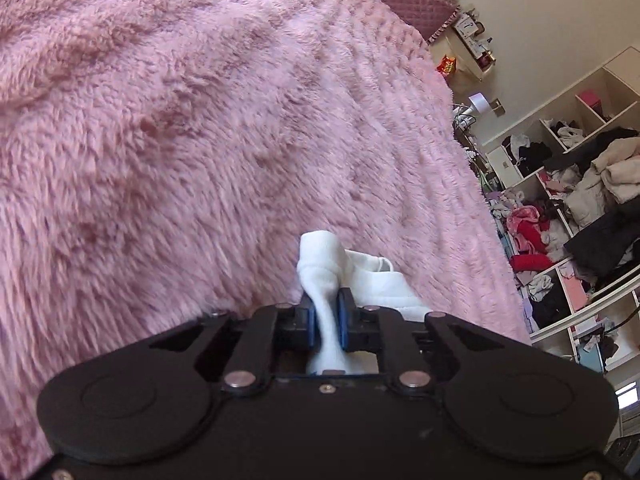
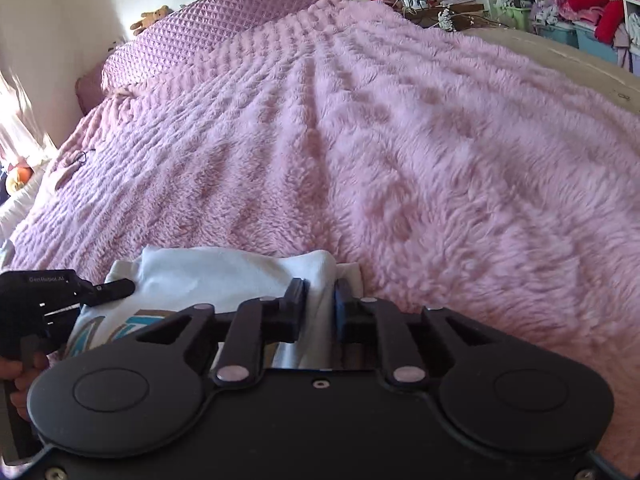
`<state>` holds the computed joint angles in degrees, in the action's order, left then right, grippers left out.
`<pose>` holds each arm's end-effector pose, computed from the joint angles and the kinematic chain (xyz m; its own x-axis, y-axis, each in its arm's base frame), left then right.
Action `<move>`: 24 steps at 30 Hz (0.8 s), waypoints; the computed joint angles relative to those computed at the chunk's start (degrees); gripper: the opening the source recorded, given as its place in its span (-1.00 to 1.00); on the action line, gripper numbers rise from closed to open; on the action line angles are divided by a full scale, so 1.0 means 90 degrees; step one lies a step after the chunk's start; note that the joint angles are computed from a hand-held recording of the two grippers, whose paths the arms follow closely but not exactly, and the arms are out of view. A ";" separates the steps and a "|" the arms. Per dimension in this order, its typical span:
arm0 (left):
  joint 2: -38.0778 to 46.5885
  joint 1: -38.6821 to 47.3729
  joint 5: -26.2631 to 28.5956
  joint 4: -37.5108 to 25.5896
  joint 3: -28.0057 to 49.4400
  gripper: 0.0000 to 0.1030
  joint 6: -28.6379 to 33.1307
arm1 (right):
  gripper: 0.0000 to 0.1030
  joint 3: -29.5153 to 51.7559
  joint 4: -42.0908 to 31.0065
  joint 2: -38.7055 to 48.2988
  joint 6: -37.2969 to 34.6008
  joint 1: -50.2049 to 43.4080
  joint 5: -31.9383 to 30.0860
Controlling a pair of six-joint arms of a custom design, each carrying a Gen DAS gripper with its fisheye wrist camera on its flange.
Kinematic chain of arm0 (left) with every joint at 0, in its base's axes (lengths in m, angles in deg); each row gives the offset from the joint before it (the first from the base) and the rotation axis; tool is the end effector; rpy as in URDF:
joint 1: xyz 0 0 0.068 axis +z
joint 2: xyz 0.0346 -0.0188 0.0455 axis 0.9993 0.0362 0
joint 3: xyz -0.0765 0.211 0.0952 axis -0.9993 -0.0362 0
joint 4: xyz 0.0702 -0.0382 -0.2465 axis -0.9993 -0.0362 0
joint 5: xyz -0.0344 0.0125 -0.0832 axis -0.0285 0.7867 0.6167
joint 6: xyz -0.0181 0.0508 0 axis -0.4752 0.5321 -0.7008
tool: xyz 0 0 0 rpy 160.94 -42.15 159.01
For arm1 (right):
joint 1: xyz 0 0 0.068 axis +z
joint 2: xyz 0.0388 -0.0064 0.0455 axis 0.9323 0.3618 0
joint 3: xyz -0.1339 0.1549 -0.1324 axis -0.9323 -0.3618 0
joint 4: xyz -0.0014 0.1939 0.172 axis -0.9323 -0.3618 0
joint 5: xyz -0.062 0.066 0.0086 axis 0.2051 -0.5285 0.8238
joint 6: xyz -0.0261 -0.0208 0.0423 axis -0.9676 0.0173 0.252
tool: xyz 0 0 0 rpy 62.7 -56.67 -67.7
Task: Fold small clothes
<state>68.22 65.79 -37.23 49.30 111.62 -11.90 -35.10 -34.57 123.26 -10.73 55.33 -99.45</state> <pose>0.2960 -0.1137 0.1330 -0.4625 -0.7495 -0.4736 -0.3610 0.6471 -0.6715 0.3127 -0.0535 0.1786 -0.6750 0.0257 -0.7374 -0.3105 0.8967 0.3155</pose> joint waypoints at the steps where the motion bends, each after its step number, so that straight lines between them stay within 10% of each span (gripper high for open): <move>1: -0.0280 -0.0062 -0.0127 -0.0284 -0.0018 -0.70 0.0046 | -0.68 -0.0012 -0.0154 -0.0210 -0.0010 -0.0073 -0.0051; 4: -0.1581 -0.0418 -0.0424 -0.1228 -0.0382 0.05 0.0131 | -0.63 -0.0208 -0.0837 -0.1149 -0.0459 -0.0565 -0.0617; 8: -0.3726 -0.1597 -0.0944 -0.2704 -0.1063 0.22 0.0017 | -0.45 -0.0195 -0.2883 -0.1939 -0.2408 -0.1687 -0.1646; 12: -0.4905 -0.3938 -0.2179 -0.4394 -0.1421 0.25 -0.1759 | -0.43 -0.0351 -0.4464 -0.2262 -0.4421 -0.2570 -0.1643; 17: -0.4289 -0.5963 -0.2782 -0.4801 -0.1498 0.36 -0.3946 | -0.43 -0.0652 -0.4931 -0.2444 -0.5254 -0.2990 -0.1364; 22: -0.3574 -0.6309 -0.2965 -0.4360 -0.1459 0.32 -0.4395 | -0.44 -0.0855 -0.5027 -0.2468 -0.5624 -0.3125 -0.1305; 24: -0.3569 -0.6143 -0.2915 -0.4094 -0.1545 -0.13 -0.4142 | -0.59 -0.0898 -0.5054 -0.2513 -0.5699 -0.3140 -0.1305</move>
<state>36.10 10.51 -63.47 12.45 97.72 -49.18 -43.18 -80.06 100.64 -62.02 27.07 -111.20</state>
